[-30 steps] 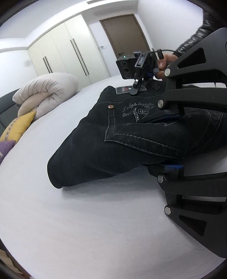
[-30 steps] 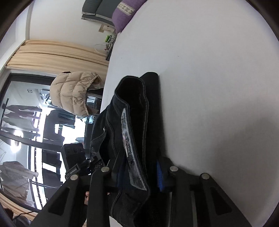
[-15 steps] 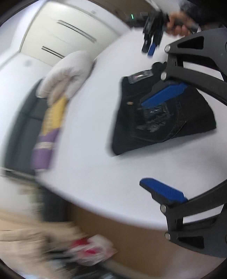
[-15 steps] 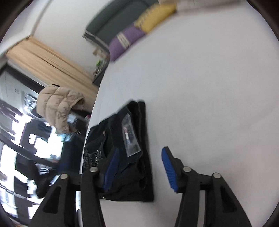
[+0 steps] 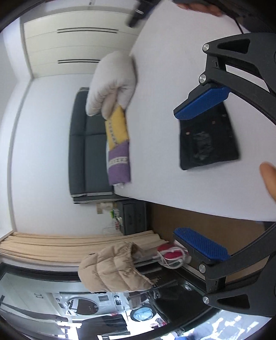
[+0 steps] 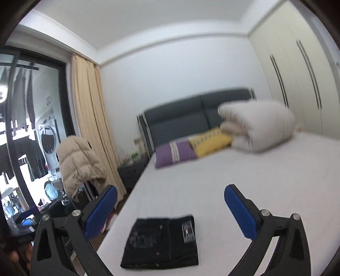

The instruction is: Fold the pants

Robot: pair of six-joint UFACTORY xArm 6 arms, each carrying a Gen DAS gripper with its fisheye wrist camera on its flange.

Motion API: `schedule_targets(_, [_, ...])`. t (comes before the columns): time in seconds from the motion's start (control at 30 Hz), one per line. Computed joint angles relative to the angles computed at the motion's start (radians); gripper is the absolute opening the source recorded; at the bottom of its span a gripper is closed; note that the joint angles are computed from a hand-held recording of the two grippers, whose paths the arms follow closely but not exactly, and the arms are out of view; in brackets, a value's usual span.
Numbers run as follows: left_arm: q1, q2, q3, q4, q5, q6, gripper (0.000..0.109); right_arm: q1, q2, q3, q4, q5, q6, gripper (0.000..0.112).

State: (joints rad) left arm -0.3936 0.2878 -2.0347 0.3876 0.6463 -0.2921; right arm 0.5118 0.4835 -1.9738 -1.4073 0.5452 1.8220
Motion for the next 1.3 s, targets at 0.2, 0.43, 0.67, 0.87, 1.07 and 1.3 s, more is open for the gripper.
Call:
schedule_targets(0.2, [-0.028,-0.117,0.118,-0.014,0.141,-0.056,0.103,0.093,-0.079,0.048,0.066,0.164,-0.063,0.103])
schedule_targets(0.43, [-0.035,-0.130,0.155,-0.029,0.201,-0.089,0.103,0.140,-0.020,-0.030,0.329,0.275,-0.320,0.103])
schedule_targets(0.67, [-0.014,-0.115,0.169,-0.073,0.208,-0.073,0.103,0.151,0.053,-0.114,0.456,0.309,-0.430,0.103])
schedule_targets(0.87, [0.002,-0.069,0.142,-0.104,0.221,-0.053,0.103,0.160,0.115,-0.182,0.538,0.330,-0.507,0.103])
schedule_targets(1.07, [0.013,-0.022,0.102,-0.122,0.240,-0.038,0.103,0.160,0.162,-0.235,0.612,0.343,-0.564,0.103])
schedule_targets(1.3, [0.016,0.027,0.059,-0.136,0.259,-0.020,0.103,0.154,0.189,-0.257,0.674,0.339,-0.603,0.103])
